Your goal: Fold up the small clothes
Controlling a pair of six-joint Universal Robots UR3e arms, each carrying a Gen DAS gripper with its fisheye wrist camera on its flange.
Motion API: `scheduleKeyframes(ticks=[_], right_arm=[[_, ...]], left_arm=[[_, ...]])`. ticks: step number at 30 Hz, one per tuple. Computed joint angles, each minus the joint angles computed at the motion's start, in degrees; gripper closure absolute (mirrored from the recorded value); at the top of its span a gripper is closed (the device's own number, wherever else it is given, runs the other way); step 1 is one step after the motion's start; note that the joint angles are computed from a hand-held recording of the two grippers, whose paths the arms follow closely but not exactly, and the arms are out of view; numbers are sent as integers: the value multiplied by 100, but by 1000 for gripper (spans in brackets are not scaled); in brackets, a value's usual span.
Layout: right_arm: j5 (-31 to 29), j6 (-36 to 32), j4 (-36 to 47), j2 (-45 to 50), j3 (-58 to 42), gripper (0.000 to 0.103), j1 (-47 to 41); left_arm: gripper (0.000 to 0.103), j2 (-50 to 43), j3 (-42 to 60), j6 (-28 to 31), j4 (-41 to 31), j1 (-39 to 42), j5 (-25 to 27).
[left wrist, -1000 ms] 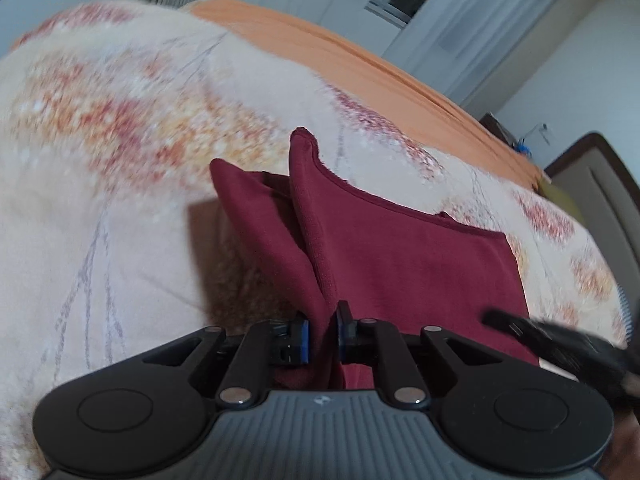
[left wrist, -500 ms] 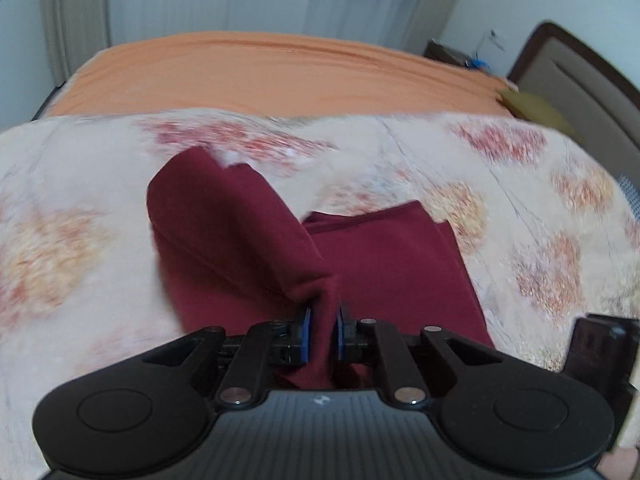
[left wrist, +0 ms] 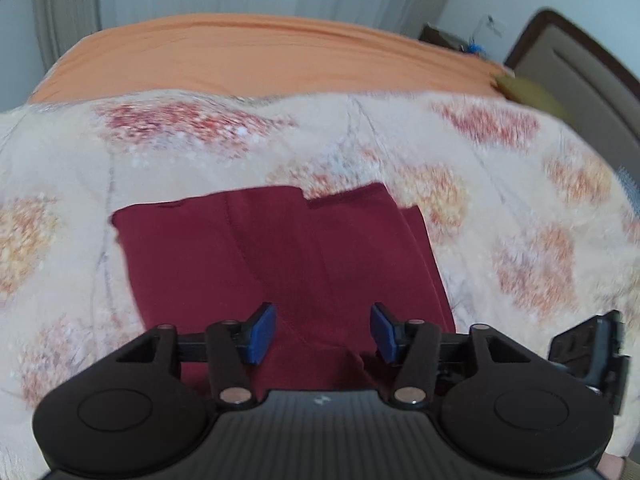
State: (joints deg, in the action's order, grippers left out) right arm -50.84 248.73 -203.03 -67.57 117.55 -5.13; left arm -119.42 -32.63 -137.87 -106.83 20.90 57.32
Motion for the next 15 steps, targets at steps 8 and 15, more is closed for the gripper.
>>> scheduleKeyframes(ticks=[8, 15], right_arm=[[278, -844, 1231, 524, -1269, 60, 140], [211, -1572, 2610, 1079, -2685, 63, 498]], left_arm=[[29, 238, -972, -365, 364, 1402, 517], [29, -22, -1071, -776, 256, 2154, 877]])
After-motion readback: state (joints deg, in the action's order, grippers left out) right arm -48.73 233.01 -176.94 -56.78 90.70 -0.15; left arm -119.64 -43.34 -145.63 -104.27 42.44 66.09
